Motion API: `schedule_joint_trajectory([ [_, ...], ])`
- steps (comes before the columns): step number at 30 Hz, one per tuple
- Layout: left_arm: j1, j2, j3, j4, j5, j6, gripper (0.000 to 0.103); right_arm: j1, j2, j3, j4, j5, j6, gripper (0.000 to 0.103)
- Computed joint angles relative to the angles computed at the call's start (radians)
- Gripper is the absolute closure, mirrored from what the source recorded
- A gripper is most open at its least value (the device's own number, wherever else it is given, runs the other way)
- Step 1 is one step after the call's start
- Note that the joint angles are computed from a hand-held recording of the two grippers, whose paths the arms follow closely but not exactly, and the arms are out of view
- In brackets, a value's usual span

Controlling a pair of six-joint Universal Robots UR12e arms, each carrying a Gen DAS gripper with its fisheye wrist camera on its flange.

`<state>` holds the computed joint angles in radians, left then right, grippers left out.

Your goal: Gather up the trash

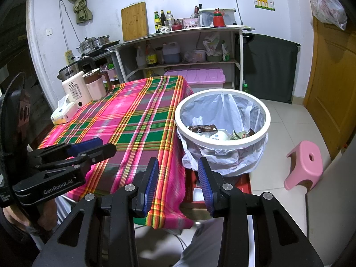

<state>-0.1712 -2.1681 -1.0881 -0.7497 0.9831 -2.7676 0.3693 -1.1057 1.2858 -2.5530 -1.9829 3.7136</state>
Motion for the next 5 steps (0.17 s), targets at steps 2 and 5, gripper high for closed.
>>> schedule_joint_trajectory([
  [2, 0.000, 0.001, -0.003, 0.004, 0.001, -0.002, 0.064, 0.000, -0.001, 0.000, 0.001, 0.001, 0.002, 0.065],
  [5, 0.000, 0.000, -0.002, 0.001, 0.002, -0.003, 0.064, 0.000, -0.001, 0.001, 0.001, 0.000, 0.001, 0.065],
])
